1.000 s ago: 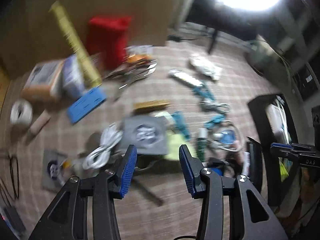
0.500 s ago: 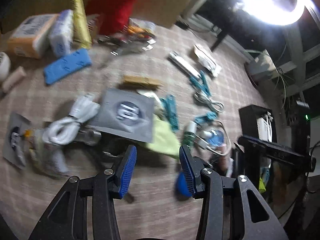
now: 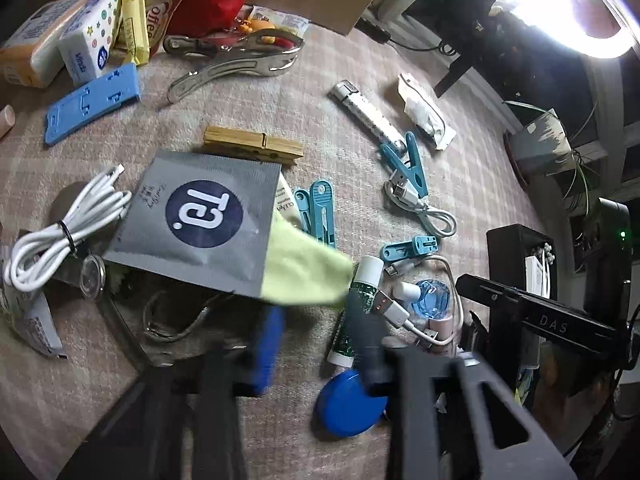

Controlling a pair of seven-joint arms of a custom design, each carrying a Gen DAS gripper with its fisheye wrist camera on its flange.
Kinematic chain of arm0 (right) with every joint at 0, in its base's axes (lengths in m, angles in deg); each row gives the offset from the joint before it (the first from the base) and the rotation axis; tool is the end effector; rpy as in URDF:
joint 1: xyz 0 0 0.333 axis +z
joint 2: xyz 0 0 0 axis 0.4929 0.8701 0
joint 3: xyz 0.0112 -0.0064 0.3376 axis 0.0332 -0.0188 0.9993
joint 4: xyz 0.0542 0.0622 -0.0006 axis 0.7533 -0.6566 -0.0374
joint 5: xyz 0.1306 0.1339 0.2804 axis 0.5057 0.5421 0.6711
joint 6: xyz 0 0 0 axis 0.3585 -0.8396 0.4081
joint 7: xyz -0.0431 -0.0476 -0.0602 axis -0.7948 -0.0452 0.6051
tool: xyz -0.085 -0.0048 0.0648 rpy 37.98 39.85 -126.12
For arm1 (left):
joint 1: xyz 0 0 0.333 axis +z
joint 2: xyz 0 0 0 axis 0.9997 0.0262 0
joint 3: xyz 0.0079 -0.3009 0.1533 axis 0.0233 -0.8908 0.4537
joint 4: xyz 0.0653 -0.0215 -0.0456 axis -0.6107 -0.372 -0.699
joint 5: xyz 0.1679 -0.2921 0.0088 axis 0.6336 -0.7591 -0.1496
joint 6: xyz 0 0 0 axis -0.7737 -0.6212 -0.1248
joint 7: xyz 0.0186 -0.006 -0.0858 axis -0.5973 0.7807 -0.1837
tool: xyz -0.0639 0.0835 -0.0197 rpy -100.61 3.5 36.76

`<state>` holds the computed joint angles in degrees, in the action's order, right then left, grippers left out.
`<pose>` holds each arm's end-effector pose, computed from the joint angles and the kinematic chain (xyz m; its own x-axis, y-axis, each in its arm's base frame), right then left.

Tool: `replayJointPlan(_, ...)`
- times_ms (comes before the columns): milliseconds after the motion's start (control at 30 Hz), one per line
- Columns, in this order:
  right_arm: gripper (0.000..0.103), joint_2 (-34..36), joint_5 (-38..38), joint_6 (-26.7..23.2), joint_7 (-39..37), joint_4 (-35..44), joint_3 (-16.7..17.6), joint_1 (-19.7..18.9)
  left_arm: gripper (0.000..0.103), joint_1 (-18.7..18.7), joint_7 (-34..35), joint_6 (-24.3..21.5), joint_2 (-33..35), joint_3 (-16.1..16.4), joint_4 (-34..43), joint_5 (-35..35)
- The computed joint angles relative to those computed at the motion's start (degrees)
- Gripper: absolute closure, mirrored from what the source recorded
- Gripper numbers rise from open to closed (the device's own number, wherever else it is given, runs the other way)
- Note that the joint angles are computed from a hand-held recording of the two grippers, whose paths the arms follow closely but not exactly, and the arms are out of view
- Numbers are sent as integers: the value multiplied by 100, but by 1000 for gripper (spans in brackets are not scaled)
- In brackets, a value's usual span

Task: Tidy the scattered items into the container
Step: 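Grasp the yellow-green cloth with the left gripper while the right gripper grasps a white USB cable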

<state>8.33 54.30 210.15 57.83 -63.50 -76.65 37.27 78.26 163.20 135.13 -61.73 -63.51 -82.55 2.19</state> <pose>0.5439 0.1050 0.4453 0.4462 -0.8588 -0.2518 -0.8946 -0.4357 -0.0994 0.4636 -0.1668 0.4183 0.1768 -0.8842 0.4324 -0.9488 -0.2700 -0.1642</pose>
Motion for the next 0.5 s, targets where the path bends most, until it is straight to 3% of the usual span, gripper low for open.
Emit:
replayJointPlan(133, 76, -21, -166, 112, -61, -143, 31, 70, 99, 28, 234, -2, -70, 26, -64, -252)
replayJointPlan(200, 96, -140, -521, 511, -71, -372, 31, 174, 100, 45, 381, 34, -156, 56, -131, -422)
replayJointPlan(233, 98, -157, -635, 600, -66, -419, 26, 197, 100, 54, 498, 36, -209, 79, -171, -546)
replayJointPlan(500, 99, -242, -58, 361, -261, -369, -39, -29, 101, 3, 998, 5, -745, 271, -465, -994)
